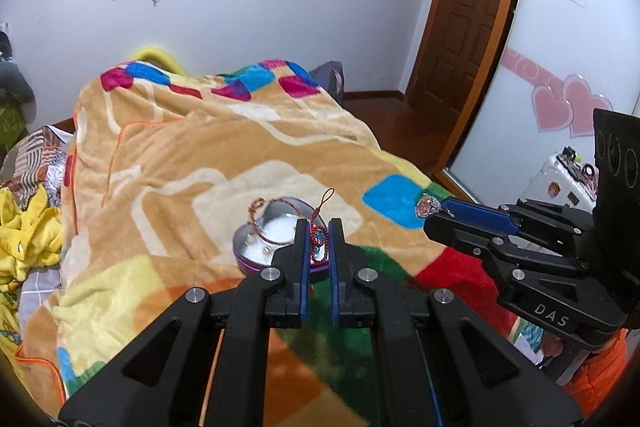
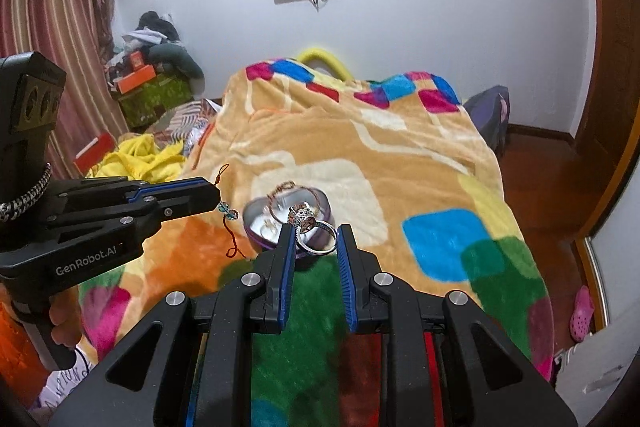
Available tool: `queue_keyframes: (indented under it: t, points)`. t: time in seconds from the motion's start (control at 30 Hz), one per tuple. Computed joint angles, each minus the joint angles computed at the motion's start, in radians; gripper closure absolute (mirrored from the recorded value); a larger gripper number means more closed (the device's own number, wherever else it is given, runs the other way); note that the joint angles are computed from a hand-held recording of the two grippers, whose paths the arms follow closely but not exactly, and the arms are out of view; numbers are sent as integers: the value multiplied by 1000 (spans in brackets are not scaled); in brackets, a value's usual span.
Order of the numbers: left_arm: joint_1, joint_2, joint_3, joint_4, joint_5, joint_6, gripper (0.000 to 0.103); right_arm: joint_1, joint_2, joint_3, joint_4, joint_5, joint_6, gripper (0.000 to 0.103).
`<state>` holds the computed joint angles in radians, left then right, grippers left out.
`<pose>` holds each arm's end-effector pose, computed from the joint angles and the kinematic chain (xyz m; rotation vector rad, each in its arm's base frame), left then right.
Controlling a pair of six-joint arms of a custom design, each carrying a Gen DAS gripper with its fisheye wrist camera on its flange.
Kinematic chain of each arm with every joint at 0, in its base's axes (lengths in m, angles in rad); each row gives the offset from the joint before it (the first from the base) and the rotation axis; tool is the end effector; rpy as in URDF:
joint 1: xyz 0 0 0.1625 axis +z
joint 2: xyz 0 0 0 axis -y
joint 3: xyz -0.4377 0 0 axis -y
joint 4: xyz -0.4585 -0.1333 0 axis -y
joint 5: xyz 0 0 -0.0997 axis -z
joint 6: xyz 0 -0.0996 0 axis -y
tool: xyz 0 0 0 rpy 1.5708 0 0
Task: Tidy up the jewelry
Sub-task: 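Carry the ring and bracelet into the heart tin with both grippers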
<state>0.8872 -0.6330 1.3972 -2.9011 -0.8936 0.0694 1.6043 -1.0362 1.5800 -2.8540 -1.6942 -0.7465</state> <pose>-0.3596 -0.7514 0.0921 0.6808 2.4182 -0.9589 0.1463 -0.7512 0.2961 0.9417 -2.4566 0.8985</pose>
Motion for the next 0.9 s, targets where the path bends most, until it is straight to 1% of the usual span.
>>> queue_keyframes:
  t: [0.27,0.47,0.73,0.9]
  points:
    - [11,-5,-8,-47,15,35,96,8,29,-27,0,33,0,84]
    - [33,6,-30,-33,17,25,96,8,76,-73,30,20,17,84]
    - [71,34,-77,30,-21,-16,96,0,131,-138,98,-7,41,84]
    - [82,52,-112,40,-42,-11,96,-2,156,-171,128,-20,44,84]
